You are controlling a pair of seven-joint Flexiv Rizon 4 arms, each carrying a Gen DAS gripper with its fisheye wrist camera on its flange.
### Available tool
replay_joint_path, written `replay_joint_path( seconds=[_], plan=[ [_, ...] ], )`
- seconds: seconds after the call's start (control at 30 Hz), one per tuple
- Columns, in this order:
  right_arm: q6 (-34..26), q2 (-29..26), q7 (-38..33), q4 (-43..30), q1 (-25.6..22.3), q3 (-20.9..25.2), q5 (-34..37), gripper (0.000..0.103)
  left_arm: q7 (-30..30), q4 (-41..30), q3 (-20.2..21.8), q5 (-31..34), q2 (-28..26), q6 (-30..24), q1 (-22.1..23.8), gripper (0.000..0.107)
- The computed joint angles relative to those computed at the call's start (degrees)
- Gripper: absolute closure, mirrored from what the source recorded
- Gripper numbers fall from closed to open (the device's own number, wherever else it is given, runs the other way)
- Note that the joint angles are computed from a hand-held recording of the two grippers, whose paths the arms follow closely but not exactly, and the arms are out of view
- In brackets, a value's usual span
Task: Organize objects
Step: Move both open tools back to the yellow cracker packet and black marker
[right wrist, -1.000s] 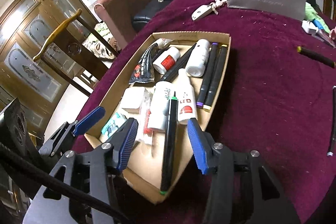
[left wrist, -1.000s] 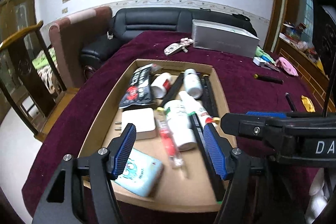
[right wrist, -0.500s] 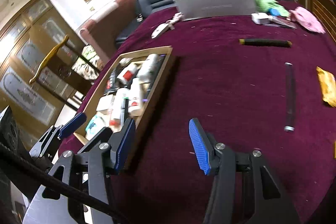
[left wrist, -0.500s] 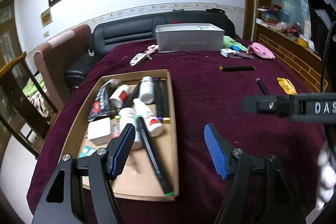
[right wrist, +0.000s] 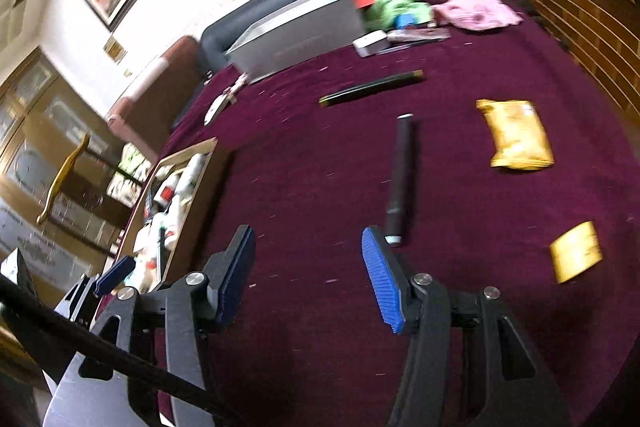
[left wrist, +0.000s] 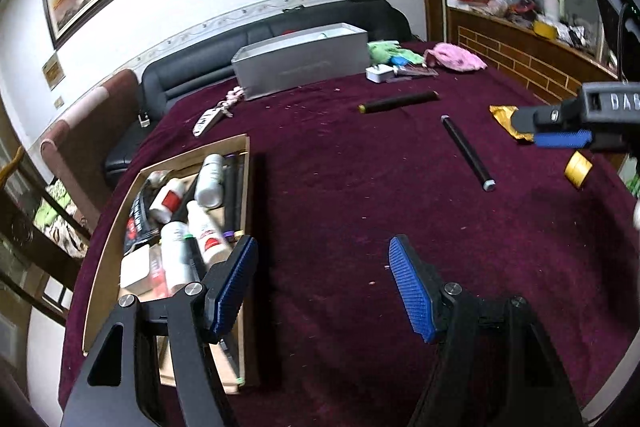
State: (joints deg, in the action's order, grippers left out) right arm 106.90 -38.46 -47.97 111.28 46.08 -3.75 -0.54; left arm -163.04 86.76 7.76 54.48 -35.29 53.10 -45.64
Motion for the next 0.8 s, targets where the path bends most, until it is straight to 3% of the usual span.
replay_joint_path(
  seconds=[0.33,0.8],
  plan=[
    [0.85,1.7,-0.88,3.34,-1.88,-3.35,2.93,0.047,9.82,-7.64,-1.49,-5.94,-6.07,-2.4,0.33,0.044],
    [1.24,0.99,0.34,4.26,-8.62,-1.18,4.09,0.047,20.22,-12.52,-0.51,-18.42,-14.09,-0.34,1.45,0.044]
  ],
)
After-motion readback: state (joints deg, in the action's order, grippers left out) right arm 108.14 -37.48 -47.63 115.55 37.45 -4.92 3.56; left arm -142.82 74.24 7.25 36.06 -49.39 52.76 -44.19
